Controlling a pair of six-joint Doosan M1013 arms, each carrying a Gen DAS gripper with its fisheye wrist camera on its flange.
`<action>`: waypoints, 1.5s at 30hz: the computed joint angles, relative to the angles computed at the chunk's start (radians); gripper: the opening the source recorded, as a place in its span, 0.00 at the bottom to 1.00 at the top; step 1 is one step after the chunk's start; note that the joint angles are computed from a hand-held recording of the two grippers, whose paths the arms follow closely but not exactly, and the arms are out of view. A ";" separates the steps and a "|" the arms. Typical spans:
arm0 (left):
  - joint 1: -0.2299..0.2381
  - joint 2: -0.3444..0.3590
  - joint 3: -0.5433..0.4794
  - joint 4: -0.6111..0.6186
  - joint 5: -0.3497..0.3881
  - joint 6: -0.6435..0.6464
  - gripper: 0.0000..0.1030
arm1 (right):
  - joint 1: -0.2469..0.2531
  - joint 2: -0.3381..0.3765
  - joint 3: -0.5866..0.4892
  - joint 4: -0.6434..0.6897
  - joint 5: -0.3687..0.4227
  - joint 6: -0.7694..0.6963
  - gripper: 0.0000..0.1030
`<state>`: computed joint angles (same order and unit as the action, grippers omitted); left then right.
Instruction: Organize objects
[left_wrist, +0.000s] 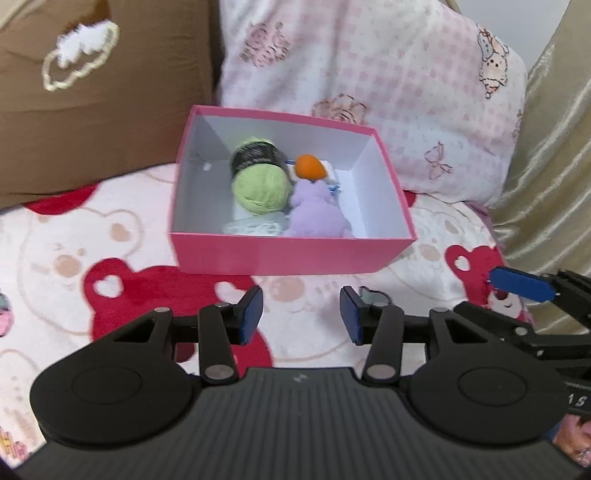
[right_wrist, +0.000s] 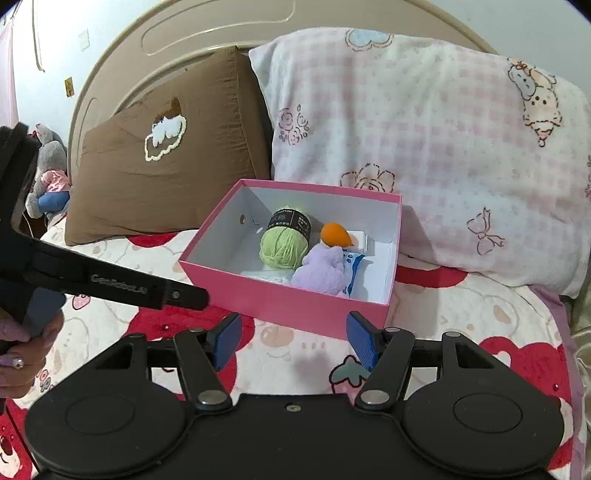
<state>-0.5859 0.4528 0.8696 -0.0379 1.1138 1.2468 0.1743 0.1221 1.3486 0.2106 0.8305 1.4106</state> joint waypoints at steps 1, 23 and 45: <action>-0.002 -0.008 0.007 0.015 0.001 -0.009 0.45 | 0.002 -0.006 0.004 -0.006 -0.001 0.005 0.66; -0.039 -0.113 0.117 0.124 0.013 -0.059 0.57 | 0.030 -0.091 0.075 -0.155 0.011 0.165 0.72; -0.080 -0.158 0.164 0.289 0.059 -0.157 0.95 | 0.082 -0.115 0.089 -0.339 0.068 0.321 0.92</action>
<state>-0.6656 0.2949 1.0338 0.2507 1.1726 1.0896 0.2561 0.0069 1.4376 -0.1279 0.8984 1.7313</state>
